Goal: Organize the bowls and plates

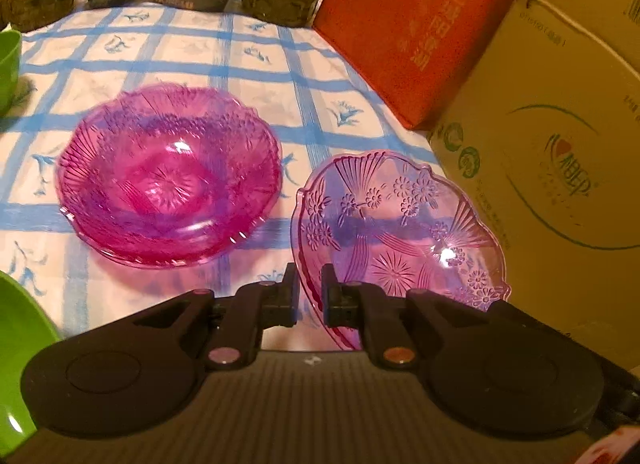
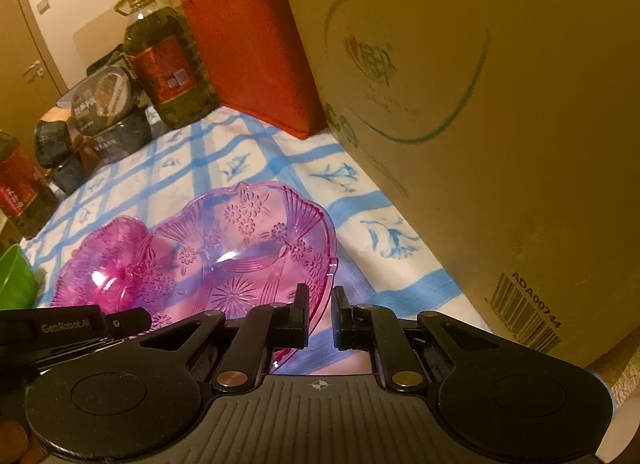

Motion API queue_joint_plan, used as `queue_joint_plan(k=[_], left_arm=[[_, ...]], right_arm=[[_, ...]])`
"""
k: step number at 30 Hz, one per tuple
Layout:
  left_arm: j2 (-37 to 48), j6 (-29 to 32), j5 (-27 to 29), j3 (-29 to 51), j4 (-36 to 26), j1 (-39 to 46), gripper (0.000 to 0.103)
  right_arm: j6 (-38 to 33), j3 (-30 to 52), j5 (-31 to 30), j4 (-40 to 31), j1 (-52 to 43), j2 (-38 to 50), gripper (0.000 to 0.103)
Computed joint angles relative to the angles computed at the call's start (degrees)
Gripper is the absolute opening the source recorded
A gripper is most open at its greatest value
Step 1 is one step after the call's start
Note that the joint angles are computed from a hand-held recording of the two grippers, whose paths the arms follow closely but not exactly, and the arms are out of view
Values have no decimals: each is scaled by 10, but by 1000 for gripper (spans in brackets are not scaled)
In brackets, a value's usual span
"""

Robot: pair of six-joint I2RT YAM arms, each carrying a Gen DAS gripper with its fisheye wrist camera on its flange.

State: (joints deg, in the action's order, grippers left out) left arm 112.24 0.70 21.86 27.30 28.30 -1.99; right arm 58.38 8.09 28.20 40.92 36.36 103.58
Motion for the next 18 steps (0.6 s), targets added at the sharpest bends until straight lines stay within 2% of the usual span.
queue_joint_plan(k=[7, 14, 18], left_arm=[[-58, 49, 28, 24, -86, 68, 9], [-50, 112, 49, 97, -169, 150, 10], [-27, 137, 51, 142, -198, 180, 10]], right_arm=[[0, 51, 9, -83, 31, -54, 11], [-20, 143, -1, -117, 50, -22, 11], [-32, 198, -14, -134, 56, 11, 11]])
